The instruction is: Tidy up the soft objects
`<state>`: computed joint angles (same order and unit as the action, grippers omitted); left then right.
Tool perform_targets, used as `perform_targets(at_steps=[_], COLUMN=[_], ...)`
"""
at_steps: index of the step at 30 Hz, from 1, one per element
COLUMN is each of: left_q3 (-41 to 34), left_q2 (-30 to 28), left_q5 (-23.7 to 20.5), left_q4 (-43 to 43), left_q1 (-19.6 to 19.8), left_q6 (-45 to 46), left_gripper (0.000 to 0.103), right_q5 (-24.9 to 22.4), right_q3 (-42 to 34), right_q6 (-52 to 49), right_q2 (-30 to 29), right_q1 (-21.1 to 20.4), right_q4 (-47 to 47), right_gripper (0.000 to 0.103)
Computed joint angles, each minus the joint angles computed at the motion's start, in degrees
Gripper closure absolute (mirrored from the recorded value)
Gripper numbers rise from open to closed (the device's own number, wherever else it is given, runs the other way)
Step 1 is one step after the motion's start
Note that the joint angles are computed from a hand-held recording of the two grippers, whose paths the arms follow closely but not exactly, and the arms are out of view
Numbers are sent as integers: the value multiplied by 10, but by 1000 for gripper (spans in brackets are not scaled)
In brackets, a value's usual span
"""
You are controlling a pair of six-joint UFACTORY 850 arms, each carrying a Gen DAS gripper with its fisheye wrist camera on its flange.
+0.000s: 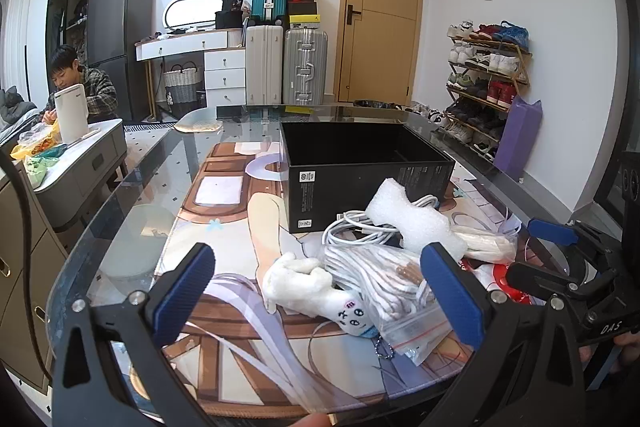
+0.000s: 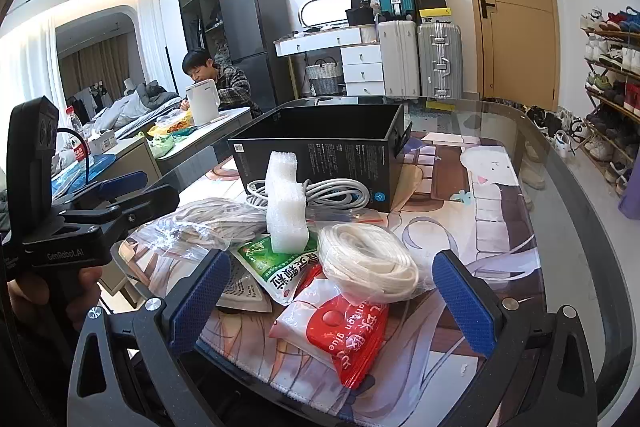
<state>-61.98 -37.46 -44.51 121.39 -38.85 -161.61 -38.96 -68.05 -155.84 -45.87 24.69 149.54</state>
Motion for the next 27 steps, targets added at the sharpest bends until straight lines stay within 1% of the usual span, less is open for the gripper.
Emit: perform_targets(at_steps=[11, 14, 18, 22, 27], left_q3=[-4, -7, -2, -4, -7], left_q2=[-3, -4, -1, 0, -1], left_q5=[2, 2, 7, 16, 18], left_q4=[-5, -8, 12, 18, 20], left_q1=[-1, -3, -1, -1, -1], left_q6=[16, 21, 4, 1, 4], left_gripper=[0, 0, 0, 0, 0], right_q5=[6, 7, 10, 32, 45], right_q3=[-12, -12, -13, -28, -43], right_q6=[25, 18, 12, 34, 58], right_q2=[-7, -7, -7, -14, -20], right_q1=[-7, -7, -9, -13, -16], right_q4=[-14, -9, -4, -22, -46], right_gripper=[0, 0, 0, 0, 0])
